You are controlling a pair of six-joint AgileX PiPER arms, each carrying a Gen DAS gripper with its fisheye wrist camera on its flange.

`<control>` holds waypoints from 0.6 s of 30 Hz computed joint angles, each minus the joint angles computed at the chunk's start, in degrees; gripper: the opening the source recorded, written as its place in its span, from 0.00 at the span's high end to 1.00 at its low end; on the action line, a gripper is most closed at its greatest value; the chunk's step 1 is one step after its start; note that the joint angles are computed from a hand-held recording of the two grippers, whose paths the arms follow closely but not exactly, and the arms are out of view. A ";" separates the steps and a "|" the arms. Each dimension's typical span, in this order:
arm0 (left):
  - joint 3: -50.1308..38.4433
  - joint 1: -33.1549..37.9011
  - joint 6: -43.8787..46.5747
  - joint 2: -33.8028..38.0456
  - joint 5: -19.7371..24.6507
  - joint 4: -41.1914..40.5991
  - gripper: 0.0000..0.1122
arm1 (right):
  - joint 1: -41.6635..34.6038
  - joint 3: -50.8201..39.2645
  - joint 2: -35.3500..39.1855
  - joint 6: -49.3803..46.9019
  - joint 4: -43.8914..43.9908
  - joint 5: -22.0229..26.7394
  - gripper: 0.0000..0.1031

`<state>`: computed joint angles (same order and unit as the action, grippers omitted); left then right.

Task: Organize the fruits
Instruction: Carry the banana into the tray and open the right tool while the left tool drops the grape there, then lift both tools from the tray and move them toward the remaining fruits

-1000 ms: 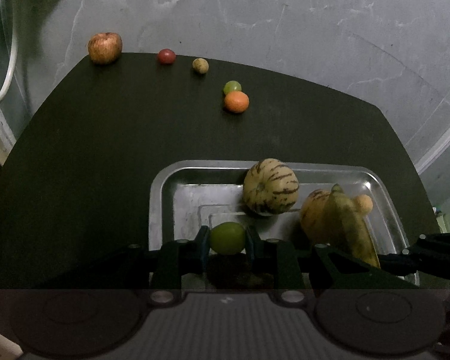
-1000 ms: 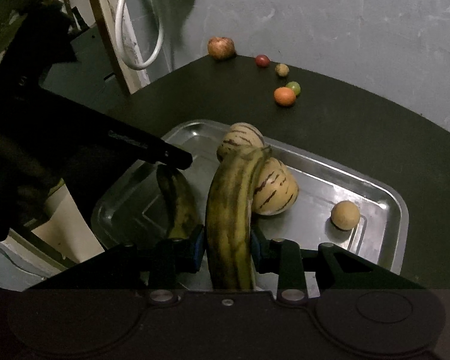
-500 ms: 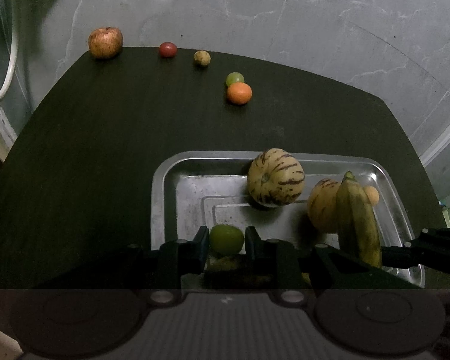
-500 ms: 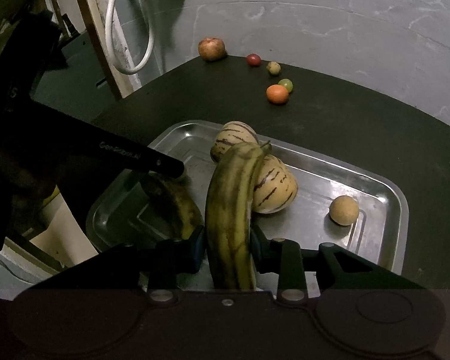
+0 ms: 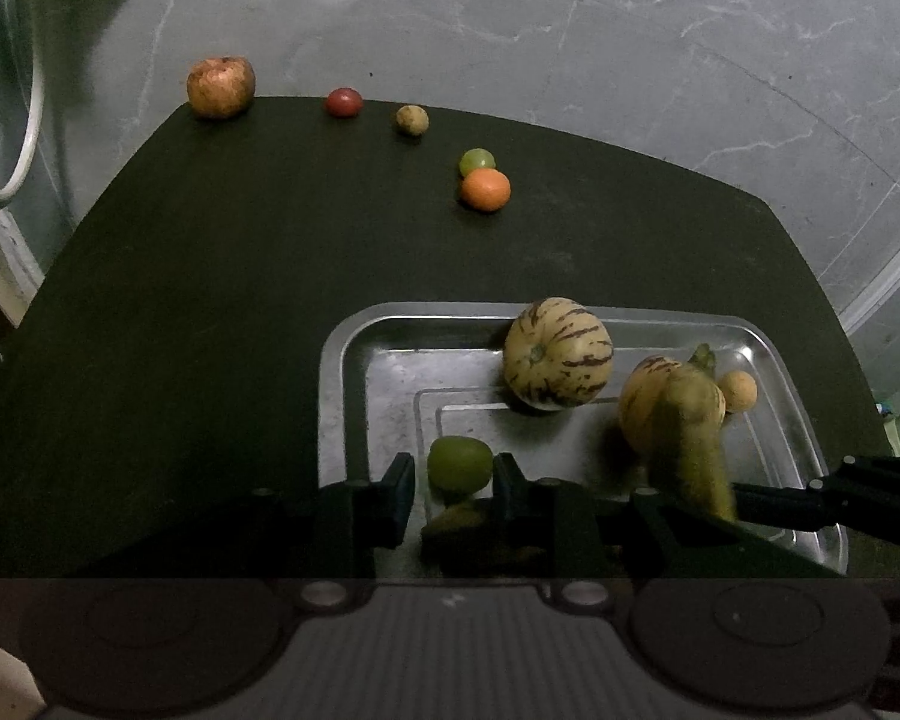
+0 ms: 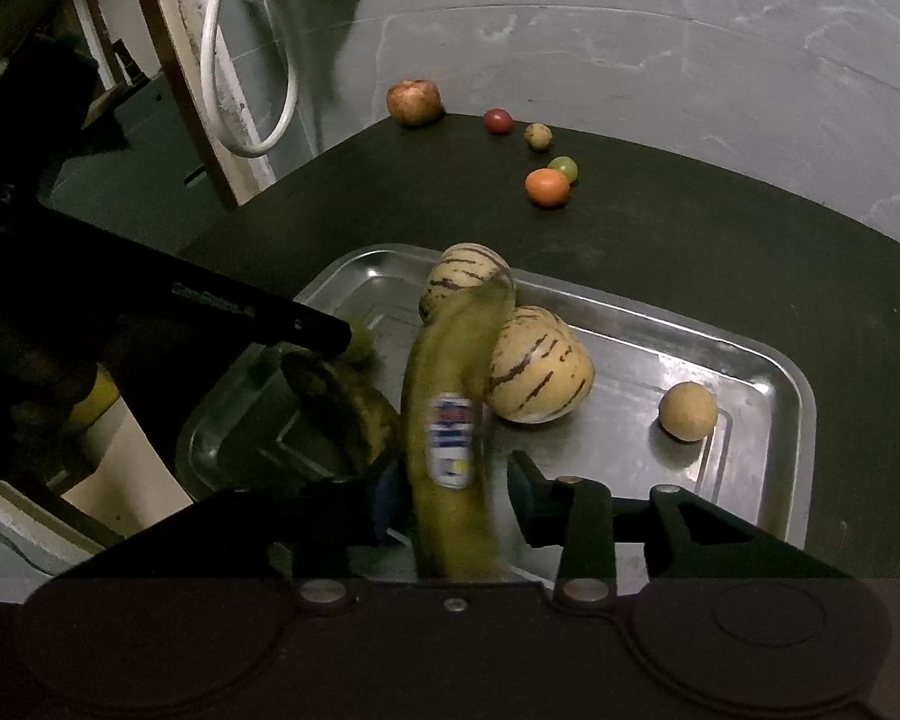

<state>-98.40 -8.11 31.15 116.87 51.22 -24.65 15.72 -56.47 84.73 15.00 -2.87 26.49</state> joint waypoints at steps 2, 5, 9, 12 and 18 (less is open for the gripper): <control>-0.35 0.25 0.42 -0.17 0.52 0.08 0.66 | 0.74 0.17 -0.38 3.97 -2.86 0.11 0.58; -1.50 0.75 1.30 -0.09 1.94 -0.13 0.60 | 1.96 0.50 -1.06 11.01 -7.50 0.76 0.57; -2.53 1.84 3.71 0.09 3.96 -0.90 0.54 | 4.61 0.63 -1.72 23.44 -16.18 2.76 0.53; -3.39 2.83 5.49 0.19 5.46 -1.33 0.45 | 7.31 0.43 -2.39 33.96 -22.19 5.06 0.47; -3.80 5.55 10.78 -0.93 7.45 -3.83 0.24 | 13.68 0.46 -3.36 51.43 -33.98 11.39 0.28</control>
